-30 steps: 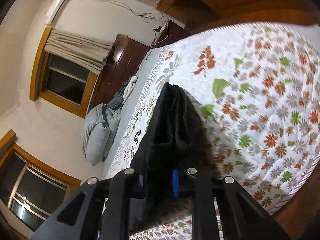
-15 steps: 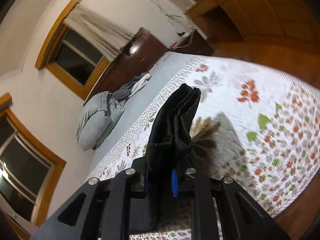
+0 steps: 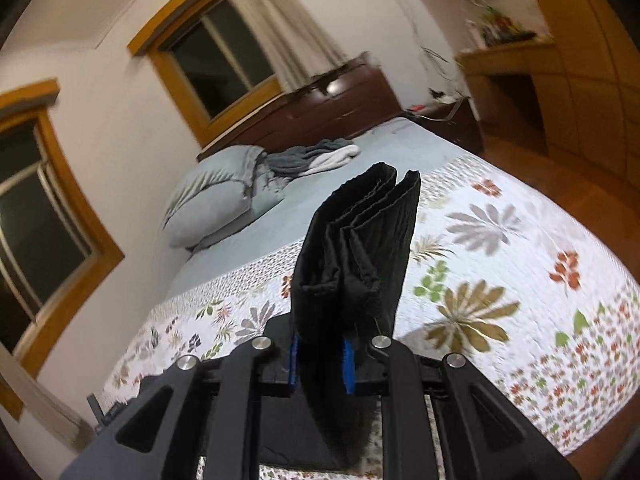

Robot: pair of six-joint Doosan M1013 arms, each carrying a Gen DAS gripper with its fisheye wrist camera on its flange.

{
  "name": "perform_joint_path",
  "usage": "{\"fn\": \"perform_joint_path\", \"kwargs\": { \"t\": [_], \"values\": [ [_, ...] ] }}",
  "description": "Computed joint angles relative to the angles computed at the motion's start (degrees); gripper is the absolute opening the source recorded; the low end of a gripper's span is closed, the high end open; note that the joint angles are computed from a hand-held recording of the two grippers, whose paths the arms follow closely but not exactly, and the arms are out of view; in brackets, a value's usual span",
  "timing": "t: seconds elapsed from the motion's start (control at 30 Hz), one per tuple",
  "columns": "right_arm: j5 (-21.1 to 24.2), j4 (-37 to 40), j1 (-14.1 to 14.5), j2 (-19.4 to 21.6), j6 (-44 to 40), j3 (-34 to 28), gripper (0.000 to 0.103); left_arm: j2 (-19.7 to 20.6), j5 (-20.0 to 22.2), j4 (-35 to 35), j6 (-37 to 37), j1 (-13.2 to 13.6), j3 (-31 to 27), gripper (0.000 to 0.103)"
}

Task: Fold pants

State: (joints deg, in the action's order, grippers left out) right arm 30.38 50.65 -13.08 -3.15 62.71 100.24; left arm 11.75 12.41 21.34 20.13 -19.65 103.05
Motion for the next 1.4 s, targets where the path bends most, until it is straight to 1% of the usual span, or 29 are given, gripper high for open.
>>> {"fn": "perform_joint_path", "kwargs": {
  "t": [0.33, 0.37, 0.47, 0.53, 0.57, 0.67, 0.73, 0.77, 0.83, 0.9, 0.97, 1.03, 1.1, 1.17, 1.27, 1.4],
  "values": [
    [-1.7, -17.6, 10.2, 1.8, 7.8, -4.5, 0.016, -0.6, -2.6, -3.5, 1.5, 0.3, 1.4, 0.094],
    [-1.9, -20.6, 11.7, 2.2, 9.2, -5.0, 0.016, -0.7, -2.8, -4.1, 1.8, 0.4, 1.5, 0.094],
    [-2.0, -25.9, 14.4, 3.3, 11.5, -5.8, 0.016, -0.9, -3.5, -4.7, 2.1, 0.4, 1.9, 0.094],
    [-1.8, -30.4, 16.9, 4.2, 14.2, -6.3, 0.016, -1.0, -3.9, -5.5, 2.5, 0.5, 2.1, 0.094],
    [-1.6, -31.3, 17.5, 4.6, 14.6, -6.5, 0.016, -1.0, -4.2, -5.9, 2.6, 0.5, 2.2, 0.094],
    [-1.3, -38.3, 21.0, 5.9, 18.7, -6.9, 0.016, -1.1, -4.8, -6.8, 3.0, 0.5, 2.5, 0.094],
    [-0.4, -42.8, 23.4, 7.2, 21.2, -7.2, 0.015, -1.1, -4.8, -9.1, 5.1, 0.6, 2.5, 0.095],
    [-0.3, -44.6, 24.2, 7.6, 22.2, -7.3, 0.015, -1.1, -4.9, -10.3, 6.3, 0.7, 2.5, 0.095],
    [0.4, -53.0, 27.1, 9.0, 27.1, -7.3, 0.015, -1.1, -5.0, -13.7, 9.6, 0.8, 2.6, 0.095],
    [1.3, -57.5, 29.0, 10.4, 29.0, -7.3, 0.015, -1.1, -5.5, -17.0, 12.7, 1.0, 2.7, 0.095],
    [2.6, -65.4, 31.8, 11.9, 32.6, -7.1, 0.015, -1.2, -5.8, -19.9, 15.3, 1.1, 3.0, 0.095],
    [3.5, -68.5, 33.2, 13.0, 33.4, -6.8, 0.015, -1.1, -5.9, -24.5, 19.9, 1.3, 3.0, 0.095],
    [4.4, -69.8, 34.4, 14.2, 33.2, -6.3, 0.015, -1.0, -5.8, -26.1, 21.5, 1.4, 2.9, 0.095],
    [4.6, -71.2, 35.1, 14.7, 33.7, -5.9, 0.015, -1.0, -5.5, -26.4, 21.8, 1.4, 2.8, 0.096],
    [4.0, -75.8, 36.2, 14.8, 35.3, -4.4, 0.015, -0.9, -5.5, -25.6, 20.9, 1.4, 2.7, 0.096],
    [3.0, -76.9, 36.3, 14.4, 34.3, -3.2, 0.015, -0.7, -5.6, -25.3, 20.3, 1.4, 2.6, 0.096]
  ]
}}
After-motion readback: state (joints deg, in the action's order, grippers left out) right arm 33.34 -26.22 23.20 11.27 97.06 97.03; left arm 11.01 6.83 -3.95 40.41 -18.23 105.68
